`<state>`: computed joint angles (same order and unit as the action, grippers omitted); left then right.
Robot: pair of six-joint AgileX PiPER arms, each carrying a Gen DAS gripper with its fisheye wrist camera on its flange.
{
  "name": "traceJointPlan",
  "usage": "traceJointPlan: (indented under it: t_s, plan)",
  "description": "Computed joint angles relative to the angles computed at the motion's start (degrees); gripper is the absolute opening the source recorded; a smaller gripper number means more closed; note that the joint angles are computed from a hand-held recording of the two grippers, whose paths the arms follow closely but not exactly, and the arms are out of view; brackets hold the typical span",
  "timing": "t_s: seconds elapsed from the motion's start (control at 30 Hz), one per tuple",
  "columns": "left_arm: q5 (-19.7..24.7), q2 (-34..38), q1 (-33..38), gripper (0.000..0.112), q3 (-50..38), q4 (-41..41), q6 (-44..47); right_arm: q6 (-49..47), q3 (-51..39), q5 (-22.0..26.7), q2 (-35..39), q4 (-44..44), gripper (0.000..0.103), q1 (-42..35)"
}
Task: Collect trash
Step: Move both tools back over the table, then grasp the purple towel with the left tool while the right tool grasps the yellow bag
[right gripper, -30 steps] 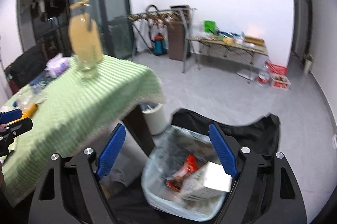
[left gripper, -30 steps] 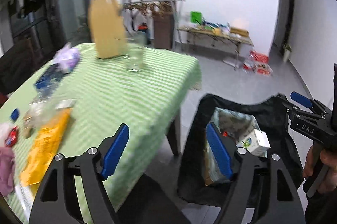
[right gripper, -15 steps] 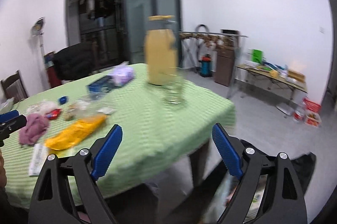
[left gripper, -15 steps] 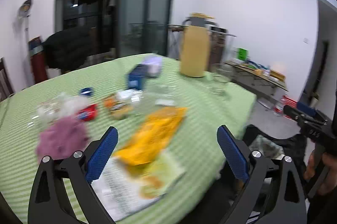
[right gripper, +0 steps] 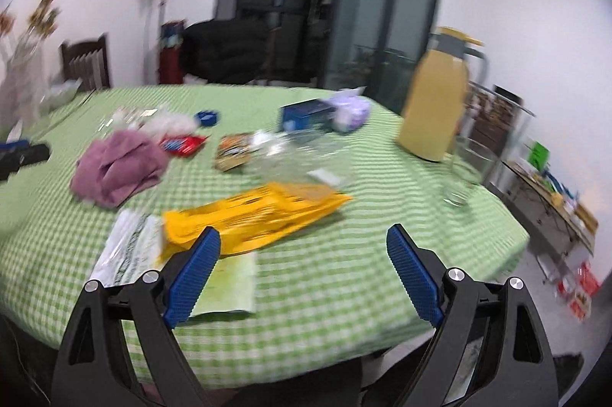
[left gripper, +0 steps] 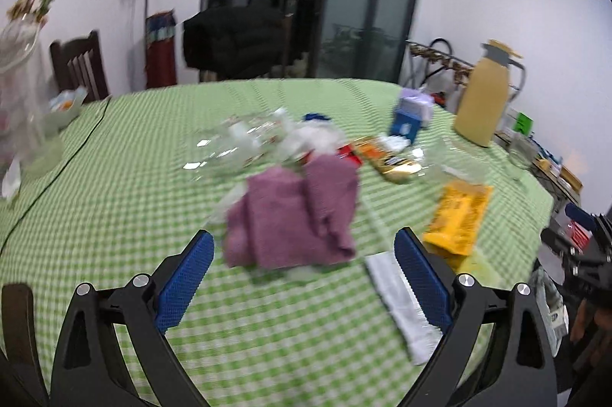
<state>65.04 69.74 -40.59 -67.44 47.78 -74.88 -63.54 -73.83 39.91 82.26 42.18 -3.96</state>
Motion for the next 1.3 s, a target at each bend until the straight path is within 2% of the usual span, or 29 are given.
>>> traceJointPlan:
  t_s: [0.2, 0.3, 0.37, 0.4, 0.47, 0.5, 0.57, 0.73, 0.8, 0.83, 0.93, 0.97, 1.0, 1.03, 1.1, 1.13, 1.2, 1.23, 1.3]
  plan:
    - [-3.5, -1.7, 6.2, 0.092, 4.3, -3.5, 1.3, -2.8, 5.7, -7.0, -0.1, -3.8, 0.085, 9.2]
    - [-5.2, -0.3, 9.0, 0.092, 3.9, -5.3, 4.4, 0.5, 7.0, -12.3, 1.0, -10.3, 0.085, 14.3]
    - [-7.1, 0.8, 11.2, 0.092, 3.2, -7.1, 7.1, 3.6, 6.8, -14.2, 2.4, -13.9, 0.085, 16.5]
    - [-8.2, 1.5, 12.5, 0.092, 2.7, -8.2, 8.7, 4.7, 6.0, -14.0, 3.4, -14.8, 0.084, 17.1]
    - [-10.9, 2.9, 15.0, 0.092, 2.0, -10.6, 11.9, 5.6, 4.6, -12.7, 4.9, -15.1, 0.073, 17.1]
    - [-11.8, 3.2, 15.8, 0.092, 2.0, -11.4, 12.8, 6.5, 3.6, -12.1, 6.0, -15.5, 0.072, 17.2]
    - [-14.4, 5.3, 18.9, 0.092, 0.7, -15.6, 16.5, 6.7, 1.3, -9.9, 7.8, -15.0, 0.058, 16.8]
    - [-19.4, 11.4, 23.4, 0.092, -4.2, -24.1, 22.5, 5.4, -1.1, -6.7, 9.3, -12.4, 0.043, 15.4]
    - [-16.8, 15.3, 23.4, 0.092, -7.8, -23.0, 22.6, 4.1, -1.9, -4.9, 9.2, -10.7, 0.031, 14.5]
    - [-15.0, 17.3, 23.3, 0.092, -9.7, -21.7, 22.0, 3.5, -1.9, -4.7, 8.9, -9.9, 0.029, 14.1]
    - [-15.4, 18.7, 24.0, 0.092, -10.1, -19.2, 19.8, 2.0, -2.9, -2.9, 8.6, -6.8, 0.023, 12.2]
    - [-15.4, 19.0, 24.4, 0.089, -10.0, -19.1, 19.6, 1.6, -3.3, -2.3, 8.8, -5.8, 0.022, 11.6]
    - [-15.3, 19.2, 24.7, 0.078, -10.0, -19.4, 19.4, 1.2, -3.8, -2.1, 8.9, -5.2, 0.021, 11.2]
    - [-15.2, 18.7, 24.5, 0.072, -9.6, -18.9, 18.0, 0.4, -4.1, -2.1, 8.7, -4.4, 0.020, 10.8]
    - [-16.4, 16.6, 24.7, 0.037, -8.8, -19.4, 17.3, -0.6, -5.3, -1.7, 8.6, -3.5, 0.017, 10.1]
    - [-16.1, 16.0, 24.8, 0.031, -9.3, -19.7, 17.5, -1.1, -5.9, -1.2, 8.6, -2.8, 0.010, 9.7]
    - [-14.8, 15.1, 24.3, 0.012, -11.5, -19.2, 17.7, -1.6, -7.9, -0.1, 8.5, -1.3, 0.007, 8.8]
    - [-13.5, 14.5, 23.7, 0.012, -13.3, -18.5, 18.2, -1.8, -10.1, 1.5, 9.0, 0.2, 0.003, 7.6]
    - [-11.6, 14.0, 22.2, 0.011, -16.5, -16.5, 17.9, -1.5, -12.8, 3.6, 9.6, 2.0, 0.002, 5.9]
